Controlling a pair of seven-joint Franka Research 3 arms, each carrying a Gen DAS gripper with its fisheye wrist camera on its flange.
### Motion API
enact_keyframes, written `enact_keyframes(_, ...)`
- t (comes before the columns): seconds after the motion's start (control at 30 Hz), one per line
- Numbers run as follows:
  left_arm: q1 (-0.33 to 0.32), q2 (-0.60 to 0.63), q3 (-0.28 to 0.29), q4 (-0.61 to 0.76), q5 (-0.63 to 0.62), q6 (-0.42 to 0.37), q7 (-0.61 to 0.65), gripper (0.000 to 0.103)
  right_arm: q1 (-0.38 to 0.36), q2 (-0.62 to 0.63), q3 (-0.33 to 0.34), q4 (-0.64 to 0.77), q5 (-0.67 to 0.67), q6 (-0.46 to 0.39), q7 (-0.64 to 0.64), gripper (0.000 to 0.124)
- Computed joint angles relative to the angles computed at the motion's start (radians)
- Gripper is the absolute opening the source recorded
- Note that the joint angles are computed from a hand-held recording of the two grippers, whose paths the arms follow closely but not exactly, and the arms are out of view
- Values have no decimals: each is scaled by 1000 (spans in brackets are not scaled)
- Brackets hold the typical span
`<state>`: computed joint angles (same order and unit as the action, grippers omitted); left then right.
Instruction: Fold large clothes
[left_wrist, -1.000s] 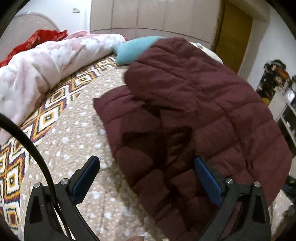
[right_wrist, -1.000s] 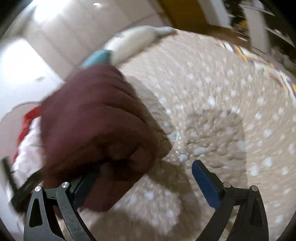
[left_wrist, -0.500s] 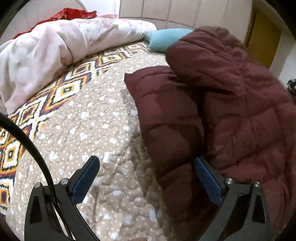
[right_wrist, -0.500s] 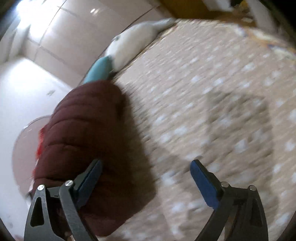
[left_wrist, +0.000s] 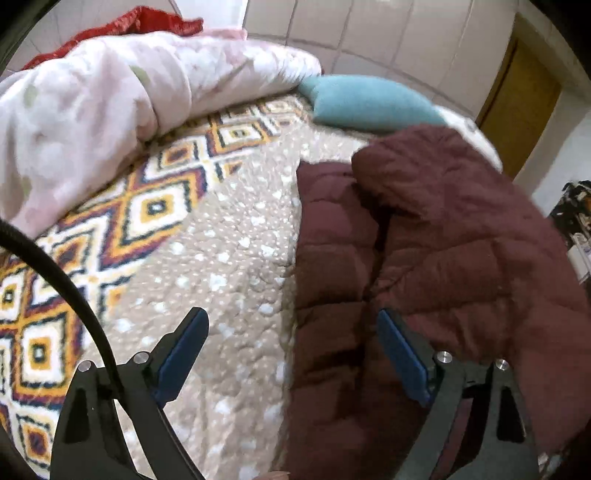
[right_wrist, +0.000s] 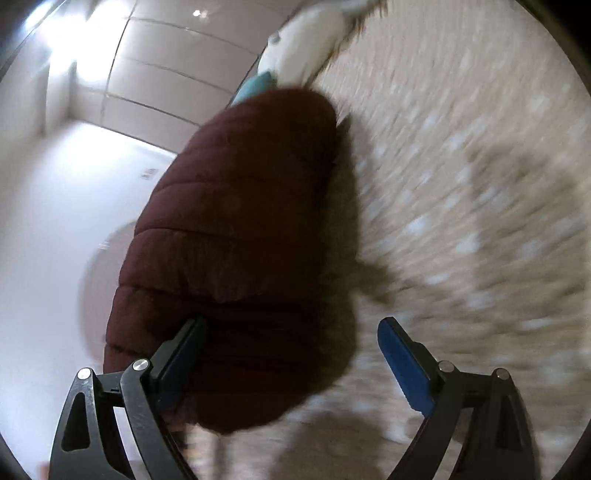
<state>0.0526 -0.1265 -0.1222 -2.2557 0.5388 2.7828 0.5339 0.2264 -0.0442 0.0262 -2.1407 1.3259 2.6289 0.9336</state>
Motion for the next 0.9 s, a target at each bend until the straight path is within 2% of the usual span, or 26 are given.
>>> enact_keyframes(0.03, 7, -30, -14, -12, 52, -19, -36, 92, 5, -29, 9, -20, -45, 57, 14, 97)
enact_keyframes(0.07, 14, -67, -29, -32, 107, -36, -69, 92, 15, -68, 28, -45, -132, 149, 48, 97)
enact_keyframes(0.1, 21, -99, -44, -52, 150, -45, -99, 92, 18, -99, 52, -61, -288, 227, 118, 97)
enact_keyframes(0.17, 49, -168, -97, -88, 275, -108, -198, 92, 10, -122, 101, -50, -533, 284, 218, 96)
enact_keyframes(0.23, 50, -197, -125, -106, 344, -177, -239, 92, 55, -114, 90, -9, -583, 282, 209, 96)
enact_keyframes(0.3, 35, -201, -123, -126, 365, -211, -238, 92, 93, -86, 92, 44, -631, 268, 218, 96)
enact_keyframes(0.33, 26, -198, -112, -132, 360, -222, -219, 92, 96, -72, 99, 56, -697, 271, 263, 96)
enact_keyframes(0.4, -2, -194, -89, -145, 310, -254, -156, 92, 78, -33, 135, 76, -945, 290, 432, 96)
enact_keyframes(0.43, -6, -204, -86, -158, 303, -259, -158, 92, 72, -18, 151, 81, -1091, 294, 518, 96)
enact_keyframes(0.47, -10, -219, -90, -170, 297, -273, -172, 92, 81, -20, 154, 72, -1166, 301, 553, 96)
enact_keyframes(0.6, -35, -320, -98, -242, 247, -287, -211, 92, 104, -49, 165, 16, -1372, 316, 692, 96)
enact_keyframes(0.73, -59, -410, -129, -287, 204, -322, -231, 92, 77, -66, 198, -12, -1602, 319, 911, 96)
enact_keyframes(0.9, -96, -480, -165, -307, 179, -362, -243, 92, 40, -104, 227, -37, -1780, 272, 1079, 96)
